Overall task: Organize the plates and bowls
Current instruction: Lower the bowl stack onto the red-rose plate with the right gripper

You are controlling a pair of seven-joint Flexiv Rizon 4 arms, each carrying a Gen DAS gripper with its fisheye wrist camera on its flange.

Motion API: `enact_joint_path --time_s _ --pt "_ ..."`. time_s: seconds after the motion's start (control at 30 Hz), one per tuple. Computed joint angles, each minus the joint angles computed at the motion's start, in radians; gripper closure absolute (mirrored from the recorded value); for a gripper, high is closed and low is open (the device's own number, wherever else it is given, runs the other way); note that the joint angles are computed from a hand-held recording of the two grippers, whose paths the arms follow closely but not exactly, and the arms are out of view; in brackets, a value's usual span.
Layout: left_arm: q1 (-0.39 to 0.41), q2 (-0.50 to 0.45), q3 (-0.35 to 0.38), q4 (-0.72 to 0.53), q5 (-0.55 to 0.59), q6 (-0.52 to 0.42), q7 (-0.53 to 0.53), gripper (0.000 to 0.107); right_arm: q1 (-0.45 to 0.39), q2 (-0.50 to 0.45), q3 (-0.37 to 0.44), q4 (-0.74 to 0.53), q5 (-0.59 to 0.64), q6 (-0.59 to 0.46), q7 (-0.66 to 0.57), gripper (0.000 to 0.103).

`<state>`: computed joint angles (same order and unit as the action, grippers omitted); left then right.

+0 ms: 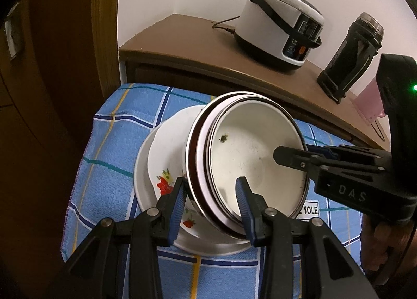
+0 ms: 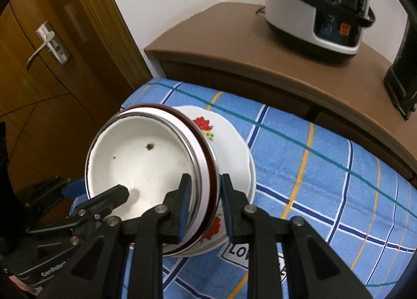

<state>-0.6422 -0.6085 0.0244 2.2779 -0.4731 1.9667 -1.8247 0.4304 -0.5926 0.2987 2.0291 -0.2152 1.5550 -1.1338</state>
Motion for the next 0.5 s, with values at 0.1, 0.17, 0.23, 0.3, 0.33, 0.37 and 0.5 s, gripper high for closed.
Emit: enact_joint_path --time_s 0.1,0.17,0.23,0.3,0.33,0.37,0.5 --pt "0.017 0.0 -0.011 0.0 0.015 -0.007 -0.002 0.065 -0.008 -0.008 0.01 -0.011 0.001 -0.017 -0.007 0.08" --pt "0.016 -0.002 -0.007 -0.005 0.016 -0.02 0.0 0.065 -0.011 -0.012 0.015 -0.018 0.001 -0.033 -0.012 0.08" --pt "0.019 -0.003 -0.006 -0.009 0.021 -0.029 -0.001 0.065 -0.03 -0.025 0.039 -0.034 0.01 -0.051 -0.027 0.08" --pt "0.032 -0.001 -0.011 -0.007 0.034 -0.03 -0.005 0.065 -0.061 -0.039 0.076 -0.051 0.028 -0.068 -0.047 0.08" --pt "0.033 0.001 -0.009 -0.007 0.037 -0.032 -0.006 0.065 -0.069 -0.042 0.086 -0.058 0.035 -0.076 -0.057 0.08" --pt "0.042 0.003 -0.013 -0.007 0.045 -0.035 -0.007 0.065 -0.075 -0.046 0.094 -0.065 0.041 -0.086 -0.065 0.08" --pt "0.166 0.016 -0.098 -0.001 0.127 -0.063 -0.028 0.065 -0.136 -0.074 0.171 -0.126 0.091 -0.169 -0.133 0.078"
